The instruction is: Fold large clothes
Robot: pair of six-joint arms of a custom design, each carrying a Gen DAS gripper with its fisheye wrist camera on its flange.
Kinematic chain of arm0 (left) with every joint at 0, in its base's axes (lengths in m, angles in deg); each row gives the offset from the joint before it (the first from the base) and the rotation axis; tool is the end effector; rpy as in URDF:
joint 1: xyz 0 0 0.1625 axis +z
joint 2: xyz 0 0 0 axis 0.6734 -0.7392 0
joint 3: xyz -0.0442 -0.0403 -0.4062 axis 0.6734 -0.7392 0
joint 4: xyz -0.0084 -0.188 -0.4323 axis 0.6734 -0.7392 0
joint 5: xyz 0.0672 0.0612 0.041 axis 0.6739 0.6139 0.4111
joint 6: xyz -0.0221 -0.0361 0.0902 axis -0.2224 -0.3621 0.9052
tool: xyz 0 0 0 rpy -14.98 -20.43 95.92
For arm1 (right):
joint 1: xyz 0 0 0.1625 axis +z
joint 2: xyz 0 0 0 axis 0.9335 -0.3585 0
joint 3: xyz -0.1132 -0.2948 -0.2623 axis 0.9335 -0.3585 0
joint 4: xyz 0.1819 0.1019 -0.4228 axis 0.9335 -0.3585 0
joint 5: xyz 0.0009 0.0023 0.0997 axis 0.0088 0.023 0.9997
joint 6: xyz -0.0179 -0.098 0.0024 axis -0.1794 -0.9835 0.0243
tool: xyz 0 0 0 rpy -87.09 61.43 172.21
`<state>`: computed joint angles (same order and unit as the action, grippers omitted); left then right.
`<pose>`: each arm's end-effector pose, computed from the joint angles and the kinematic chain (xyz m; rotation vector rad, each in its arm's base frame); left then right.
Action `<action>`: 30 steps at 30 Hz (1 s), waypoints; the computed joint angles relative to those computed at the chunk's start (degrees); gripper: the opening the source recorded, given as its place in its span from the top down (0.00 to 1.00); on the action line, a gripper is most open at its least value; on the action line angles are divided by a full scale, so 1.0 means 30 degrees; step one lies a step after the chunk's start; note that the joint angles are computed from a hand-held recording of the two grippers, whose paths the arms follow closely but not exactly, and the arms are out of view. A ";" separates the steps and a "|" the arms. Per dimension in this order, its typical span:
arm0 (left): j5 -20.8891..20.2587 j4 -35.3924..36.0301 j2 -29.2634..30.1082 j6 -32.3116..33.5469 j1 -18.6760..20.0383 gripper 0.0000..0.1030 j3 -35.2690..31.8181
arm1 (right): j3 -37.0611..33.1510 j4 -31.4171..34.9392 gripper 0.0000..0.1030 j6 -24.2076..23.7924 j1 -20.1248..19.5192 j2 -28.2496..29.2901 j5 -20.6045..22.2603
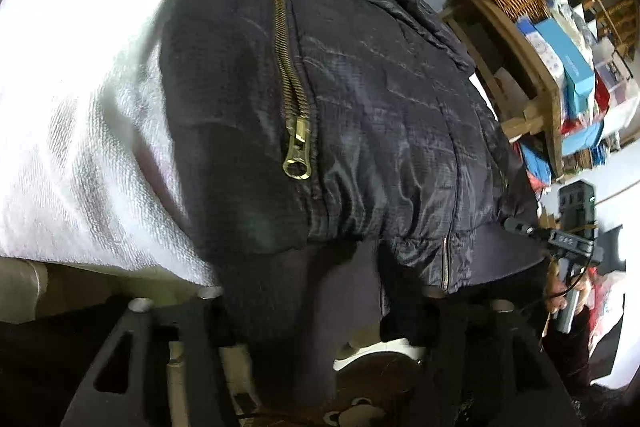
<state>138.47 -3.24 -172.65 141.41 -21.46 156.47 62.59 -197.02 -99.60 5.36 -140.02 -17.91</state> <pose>-0.0578 -0.2255 0.1217 -0.2071 2.7782 -0.8066 0.0047 -0.4308 0.2297 0.5654 -2.9282 0.0516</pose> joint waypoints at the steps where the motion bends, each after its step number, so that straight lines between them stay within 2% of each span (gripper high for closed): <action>1: -0.0127 0.0099 -0.0034 -0.0167 -0.0041 0.76 0.0027 | -0.0139 0.0029 0.76 0.0086 -0.0263 0.0226 0.0231; 2: -0.0175 0.0142 -0.0258 -0.0239 -0.0100 0.77 0.0116 | -0.0198 -0.0001 0.76 0.0069 -0.0468 0.0321 0.0439; 4: -0.0380 0.0288 -0.0494 -0.0449 -0.0546 0.85 0.0258 | -0.0230 -0.0055 0.76 0.0094 -0.0627 0.0593 0.0554; 6: -0.0577 0.0669 -0.0510 -0.0620 -0.1162 0.86 0.0213 | -0.0120 -0.0044 0.79 -0.0377 -0.0525 0.0265 0.0582; 8: -0.0635 0.0821 -0.1346 -0.0331 -0.1452 0.87 0.0213 | -0.0005 0.0211 0.81 -0.0766 -0.0251 -0.0411 0.0988; 13: -0.1487 0.2736 -0.4627 0.0901 -0.2527 0.88 -0.0311 | -0.0454 0.1014 0.82 -0.1304 0.0343 -0.1678 0.3797; 17: -0.2420 0.3685 -0.5848 0.3416 -0.1901 0.88 -0.2040 | -0.0992 0.0122 0.82 -0.1295 0.1271 -0.1744 0.5240; 20: -0.2525 0.3126 -0.5566 0.7531 0.0156 0.88 -0.4382 | -0.1677 -0.1376 0.82 -0.0722 0.2065 -0.0973 0.6073; 23: -0.2126 0.2329 -0.4652 1.1133 0.2421 0.87 -0.6691 | -0.2921 -0.3122 0.82 0.0556 0.2999 0.0728 0.6449; 24: -0.1794 0.1897 -0.4122 1.2743 0.3528 0.87 -0.7778 | -0.3526 -0.3812 0.82 0.1135 0.3333 0.1535 0.6576; 30: -0.0018 0.0409 -0.0953 1.7830 0.8683 0.87 -1.2979 | -0.7140 -0.7002 0.83 0.3727 0.5375 0.6354 0.5660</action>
<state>138.41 -2.01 -175.51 194.90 4.59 117.54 41.17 -218.03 -88.42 21.48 -120.95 -0.93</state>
